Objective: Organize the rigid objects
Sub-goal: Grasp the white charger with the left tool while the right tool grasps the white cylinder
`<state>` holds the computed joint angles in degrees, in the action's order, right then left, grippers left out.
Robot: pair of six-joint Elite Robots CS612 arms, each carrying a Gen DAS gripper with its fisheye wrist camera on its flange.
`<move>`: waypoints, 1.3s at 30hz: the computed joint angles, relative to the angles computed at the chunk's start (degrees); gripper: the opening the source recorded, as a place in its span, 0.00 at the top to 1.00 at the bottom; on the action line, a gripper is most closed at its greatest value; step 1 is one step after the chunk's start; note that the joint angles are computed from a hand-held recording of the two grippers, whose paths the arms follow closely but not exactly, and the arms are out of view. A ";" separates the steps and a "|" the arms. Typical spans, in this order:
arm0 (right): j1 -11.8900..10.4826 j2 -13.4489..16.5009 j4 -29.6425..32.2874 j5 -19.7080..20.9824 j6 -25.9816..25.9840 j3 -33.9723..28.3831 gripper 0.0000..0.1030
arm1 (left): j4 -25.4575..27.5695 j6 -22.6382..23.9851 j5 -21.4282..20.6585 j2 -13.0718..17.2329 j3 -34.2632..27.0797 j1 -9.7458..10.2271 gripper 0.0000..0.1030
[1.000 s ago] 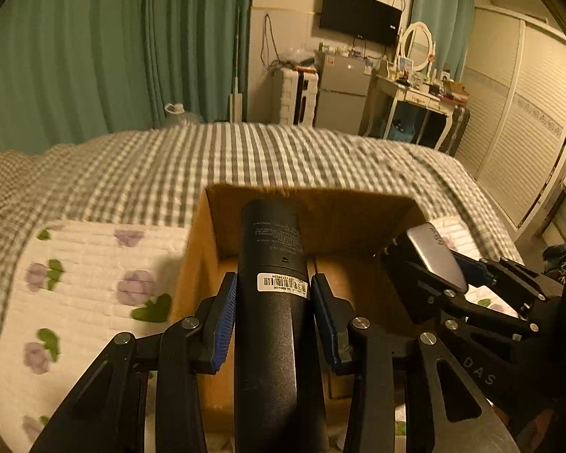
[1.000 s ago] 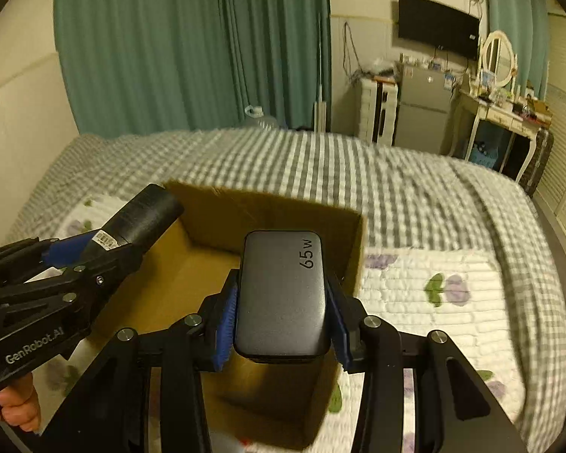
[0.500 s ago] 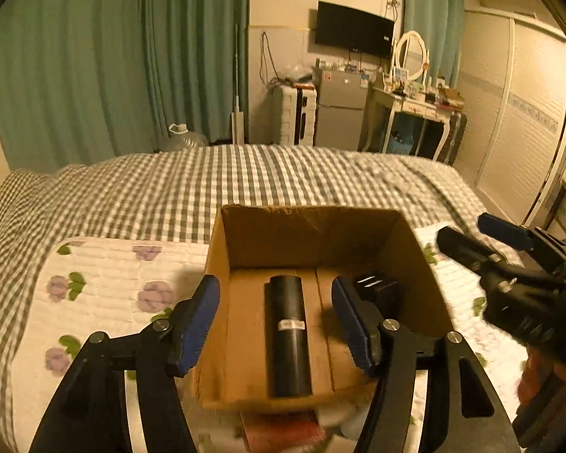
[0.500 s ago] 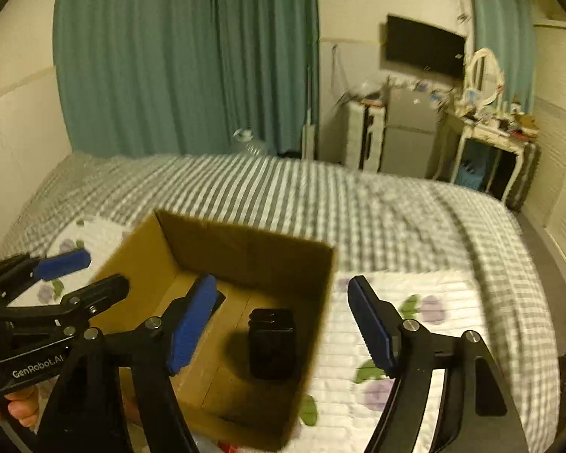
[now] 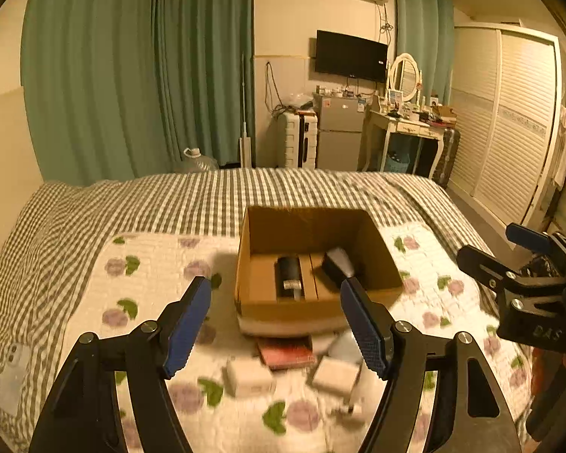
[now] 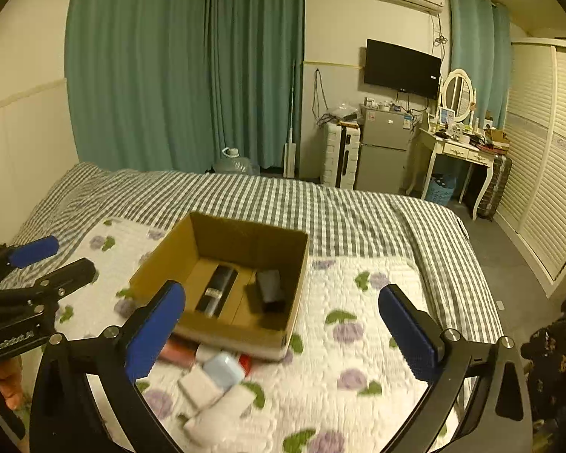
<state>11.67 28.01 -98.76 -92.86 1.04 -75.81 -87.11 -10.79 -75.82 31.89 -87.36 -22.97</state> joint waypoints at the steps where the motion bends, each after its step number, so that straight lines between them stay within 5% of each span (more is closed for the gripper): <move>1: 0.07 0.33 0.83 0.05 0.16 -0.64 0.00 | 0.80 -0.22 0.24 0.55 -0.89 -0.04 0.28; 8: 1.48 2.69 6.64 -1.30 2.15 -1.76 0.00 | 5.74 -4.79 -1.58 3.30 -2.79 0.83 0.28; 18: 1.16 3.65 15.58 4.62 3.99 3.20 0.01 | 9.73 -10.19 -2.29 4.62 0.39 2.20 0.28; 26: 0.61 3.73 18.25 11.26 1.93 5.02 0.29 | 11.08 -3.77 -0.24 4.34 3.21 0.96 0.28; 28: 0.75 3.68 17.87 10.67 0.54 4.85 0.51 | 11.31 -2.83 0.99 4.25 4.06 0.74 0.28; 34: 0.50 3.87 17.50 11.28 0.04 3.96 0.57 | 12.70 -3.46 3.19 3.75 6.60 0.88 0.31; 36: 0.37 4.03 17.38 11.44 -0.06 3.40 0.58 | 12.72 -2.38 3.49 3.85 6.58 0.78 0.42; 39: 0.29 3.95 16.57 11.30 0.06 3.09 0.60 | 13.48 -2.11 3.41 3.71 6.29 0.65 0.45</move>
<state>11.96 31.96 -82.19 -81.56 1.10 -72.73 -73.63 -12.90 -72.41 35.61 -81.07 -22.33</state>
